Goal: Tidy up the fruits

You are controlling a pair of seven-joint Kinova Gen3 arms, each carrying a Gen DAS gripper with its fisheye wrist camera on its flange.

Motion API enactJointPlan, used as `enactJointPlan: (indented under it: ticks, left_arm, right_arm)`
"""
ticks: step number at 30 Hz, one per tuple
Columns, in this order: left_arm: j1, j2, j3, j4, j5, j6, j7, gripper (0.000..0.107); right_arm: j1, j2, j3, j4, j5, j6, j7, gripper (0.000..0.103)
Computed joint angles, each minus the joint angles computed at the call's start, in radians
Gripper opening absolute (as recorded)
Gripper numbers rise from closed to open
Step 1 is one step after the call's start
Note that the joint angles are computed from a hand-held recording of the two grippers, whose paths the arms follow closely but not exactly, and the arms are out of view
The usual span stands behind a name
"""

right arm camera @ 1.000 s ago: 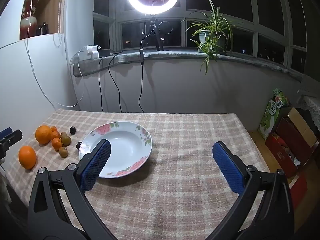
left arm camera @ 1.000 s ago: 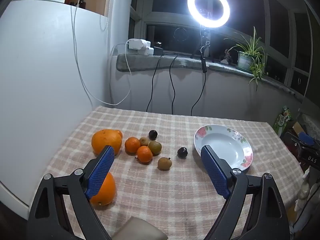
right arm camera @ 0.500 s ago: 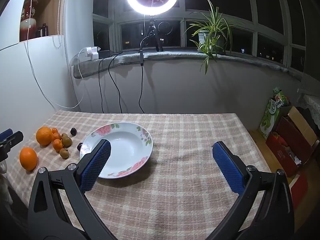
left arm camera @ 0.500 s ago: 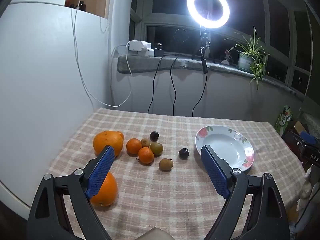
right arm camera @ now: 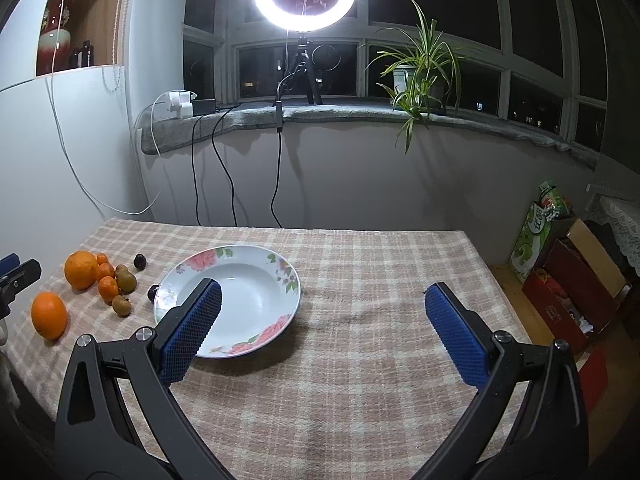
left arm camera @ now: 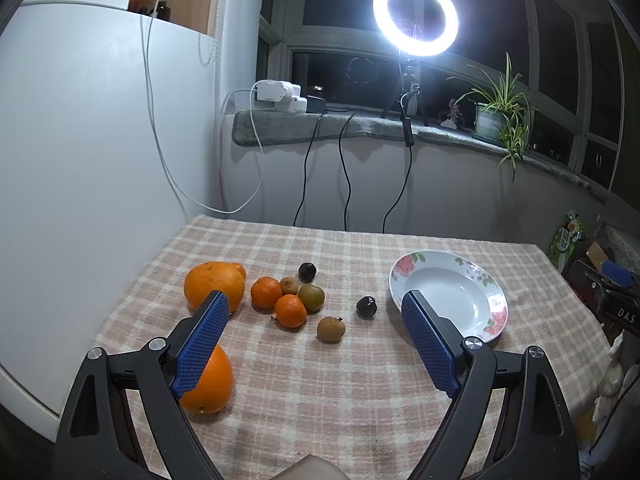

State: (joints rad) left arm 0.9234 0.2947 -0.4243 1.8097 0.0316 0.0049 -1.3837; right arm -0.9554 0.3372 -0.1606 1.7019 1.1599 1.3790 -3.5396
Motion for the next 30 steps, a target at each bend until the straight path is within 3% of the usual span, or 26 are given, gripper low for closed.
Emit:
enactJointPlan:
  ticks: [7,30]
  left_arm:
    - [0.021,0.001,-0.022,0.001,0.005,-0.003,0.0,0.088]
    - [-0.003,0.004,0.0,0.004,0.038,-0.012,-0.031,0.088]
  right_arm:
    - [0.003,-0.008,-0.002,0.007,0.003,0.004,-0.011,0.103]
    - [0.003,-0.003,-0.003,0.004,-0.002,0.011,-0.015,0.103]
